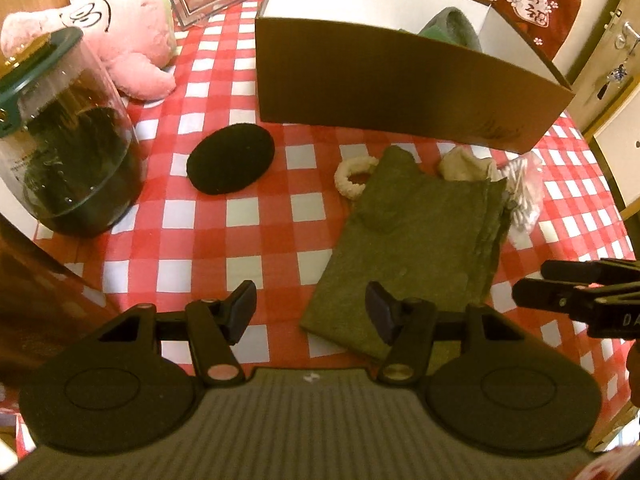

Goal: Organize soft objects
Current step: 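Open both grippers and move them back toward the grey gloves on the table, then grasp the grey felt gloves with the right gripper and lift them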

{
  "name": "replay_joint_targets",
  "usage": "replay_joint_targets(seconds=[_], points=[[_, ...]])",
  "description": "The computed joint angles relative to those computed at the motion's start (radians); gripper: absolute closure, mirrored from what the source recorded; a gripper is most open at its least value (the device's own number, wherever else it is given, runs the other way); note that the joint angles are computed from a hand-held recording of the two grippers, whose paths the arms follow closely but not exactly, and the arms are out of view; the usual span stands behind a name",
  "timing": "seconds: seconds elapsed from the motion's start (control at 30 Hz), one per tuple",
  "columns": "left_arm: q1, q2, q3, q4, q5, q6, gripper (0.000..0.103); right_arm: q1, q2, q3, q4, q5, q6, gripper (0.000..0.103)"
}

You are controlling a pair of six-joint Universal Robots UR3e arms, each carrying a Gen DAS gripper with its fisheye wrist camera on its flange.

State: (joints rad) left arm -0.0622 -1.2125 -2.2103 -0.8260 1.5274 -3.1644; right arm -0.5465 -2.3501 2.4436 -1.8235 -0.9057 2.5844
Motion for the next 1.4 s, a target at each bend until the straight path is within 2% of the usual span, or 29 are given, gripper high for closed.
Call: replay_joint_targets(seconds=[0.2,0.4,0.87,1.03,1.13,1.4], points=[[-0.012,-0.07,-0.017,0.068,0.005,-0.002,0.052,0.095,0.137,0.052,-0.237,-0.012,0.121,0.043],[-0.014,-0.129,-0.023,0.107,0.004,0.005,0.053,0.135,0.268,0.105,-0.454,-0.022,0.234,0.057],[0.026,-0.17,-0.052,0.153,-0.054,0.063,0.055,0.198,0.498,0.188,-0.853,0.08,0.383,0.065],[0.042,-0.16,-0.061,0.154,-0.071,0.085,0.055,0.261,0.578,0.172,-0.952,0.044,0.434,0.087],[0.047,-0.156,-0.06,0.148,-0.077,0.088,0.055,0.255,0.571,0.17,-0.935,0.041,0.434,0.093],[0.05,-0.098,-0.052,0.11,-0.066,0.097,0.058,0.238,0.385,0.156,-0.781,0.089,0.352,0.097]])
